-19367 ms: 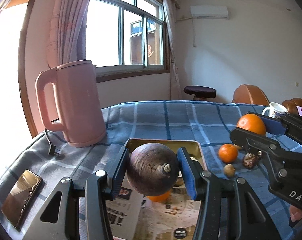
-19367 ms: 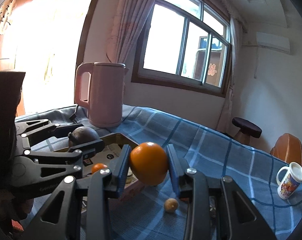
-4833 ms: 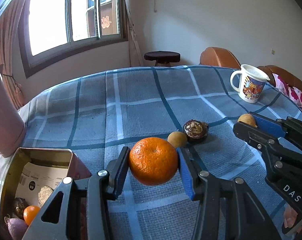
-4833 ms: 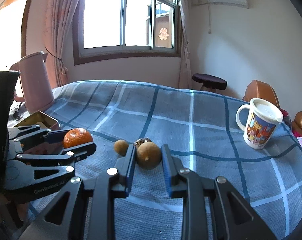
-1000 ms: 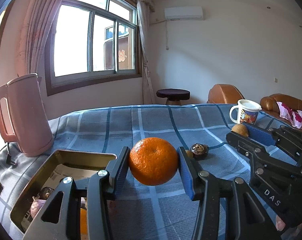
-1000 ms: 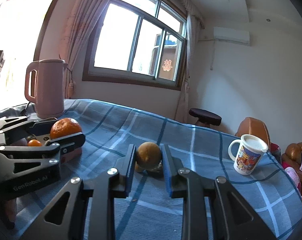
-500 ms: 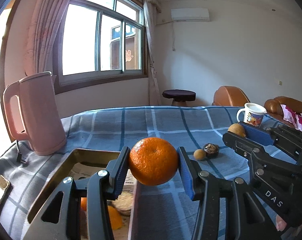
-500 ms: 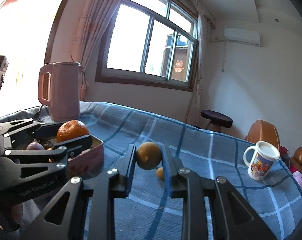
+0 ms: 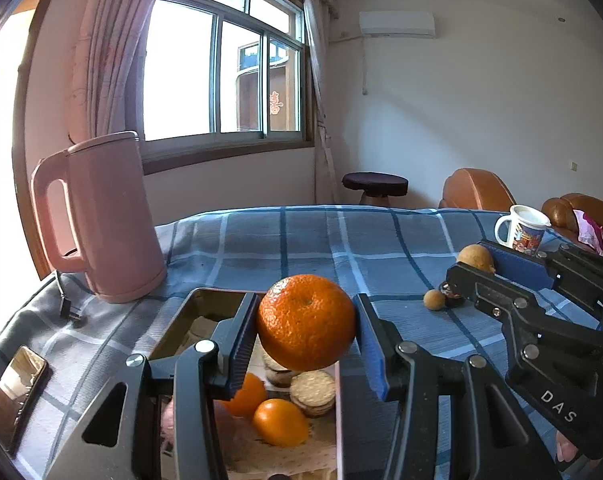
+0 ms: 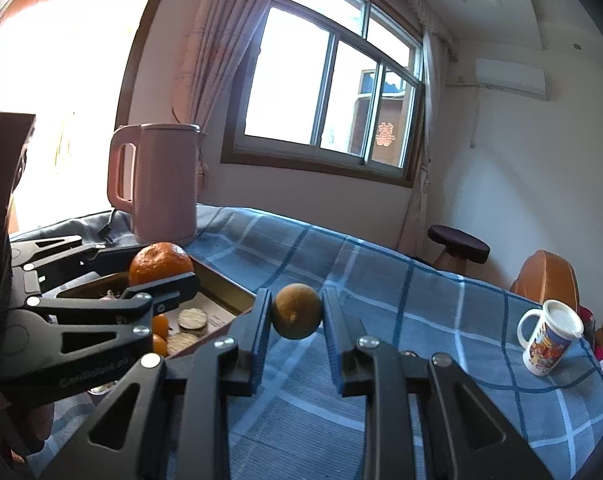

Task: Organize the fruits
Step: 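Carry the brown fruit in the right tool while the left tool carries the orange toward the tin, then open the right tool over the tin while the left tool releases the orange into it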

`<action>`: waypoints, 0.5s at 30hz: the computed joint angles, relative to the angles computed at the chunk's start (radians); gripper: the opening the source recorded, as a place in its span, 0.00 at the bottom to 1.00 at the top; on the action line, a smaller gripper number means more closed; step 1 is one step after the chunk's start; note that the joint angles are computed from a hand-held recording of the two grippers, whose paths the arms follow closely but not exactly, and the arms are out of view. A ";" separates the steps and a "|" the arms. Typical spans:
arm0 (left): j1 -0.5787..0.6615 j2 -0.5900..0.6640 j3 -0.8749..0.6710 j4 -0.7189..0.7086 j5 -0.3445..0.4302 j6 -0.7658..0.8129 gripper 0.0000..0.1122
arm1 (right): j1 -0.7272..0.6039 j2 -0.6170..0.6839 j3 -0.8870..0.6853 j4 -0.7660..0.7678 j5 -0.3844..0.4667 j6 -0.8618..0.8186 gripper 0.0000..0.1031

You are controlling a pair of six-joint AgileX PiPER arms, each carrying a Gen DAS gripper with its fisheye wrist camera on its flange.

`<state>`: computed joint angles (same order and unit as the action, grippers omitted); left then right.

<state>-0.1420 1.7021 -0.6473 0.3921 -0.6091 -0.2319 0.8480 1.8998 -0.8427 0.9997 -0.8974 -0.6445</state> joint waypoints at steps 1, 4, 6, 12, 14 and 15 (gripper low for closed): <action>0.008 -0.002 0.001 0.006 0.000 -0.005 0.44 | 0.002 0.004 -0.010 0.001 0.006 -0.006 0.28; 0.035 -0.001 -0.001 0.031 0.000 -0.026 0.44 | 0.010 0.015 -0.033 0.004 0.016 -0.024 0.28; 0.058 0.001 -0.004 0.062 0.002 -0.051 0.44 | 0.013 0.021 -0.047 0.006 0.024 -0.033 0.28; 0.124 -0.001 -0.015 0.146 0.010 -0.118 0.44 | 0.031 0.041 -0.091 0.018 0.048 -0.072 0.28; 0.155 -0.002 -0.018 0.172 0.011 -0.135 0.44 | 0.035 0.049 -0.103 0.017 0.059 -0.078 0.28; 0.171 0.000 -0.021 0.186 0.012 -0.145 0.44 | 0.035 0.053 -0.108 0.014 0.063 -0.079 0.28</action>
